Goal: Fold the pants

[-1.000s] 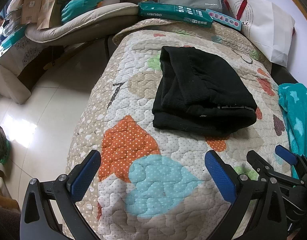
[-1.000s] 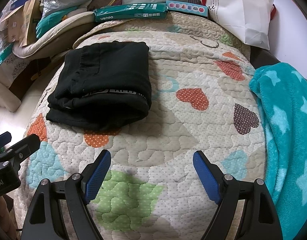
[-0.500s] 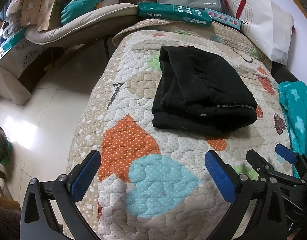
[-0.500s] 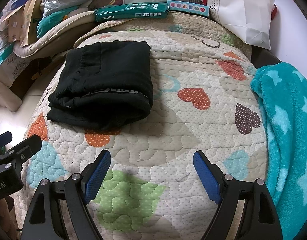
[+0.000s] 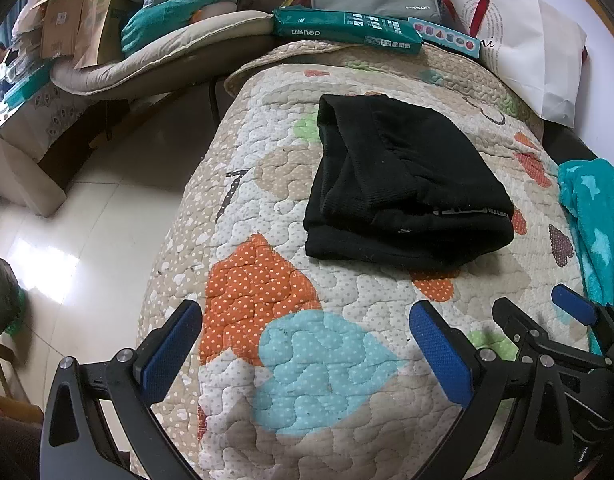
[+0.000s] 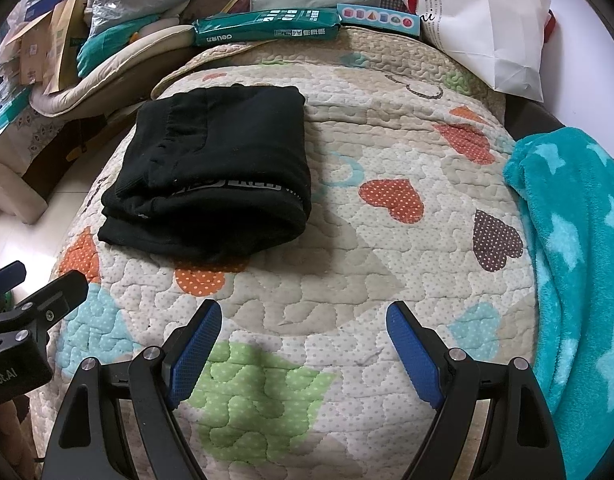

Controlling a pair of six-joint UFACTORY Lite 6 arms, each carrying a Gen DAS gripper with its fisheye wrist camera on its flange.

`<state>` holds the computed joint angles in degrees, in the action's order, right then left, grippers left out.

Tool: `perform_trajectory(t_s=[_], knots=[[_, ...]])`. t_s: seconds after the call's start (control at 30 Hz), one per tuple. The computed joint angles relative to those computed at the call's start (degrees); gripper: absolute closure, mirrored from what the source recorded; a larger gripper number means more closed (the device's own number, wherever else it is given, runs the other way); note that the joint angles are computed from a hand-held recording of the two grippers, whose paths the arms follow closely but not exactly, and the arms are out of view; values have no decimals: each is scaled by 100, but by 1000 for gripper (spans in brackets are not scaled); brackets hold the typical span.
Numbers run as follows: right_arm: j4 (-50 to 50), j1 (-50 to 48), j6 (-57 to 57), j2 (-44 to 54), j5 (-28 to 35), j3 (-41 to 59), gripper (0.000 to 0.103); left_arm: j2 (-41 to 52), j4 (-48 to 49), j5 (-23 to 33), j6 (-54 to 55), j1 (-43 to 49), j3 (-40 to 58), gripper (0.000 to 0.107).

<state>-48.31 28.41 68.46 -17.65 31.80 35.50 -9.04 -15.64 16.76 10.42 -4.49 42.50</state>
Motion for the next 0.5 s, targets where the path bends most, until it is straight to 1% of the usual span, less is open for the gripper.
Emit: perform_trajectory(t_s=[0.5], knots=[[-127, 15, 78, -65, -116, -61, 14, -5, 148, 20, -97, 16, 32, 4]])
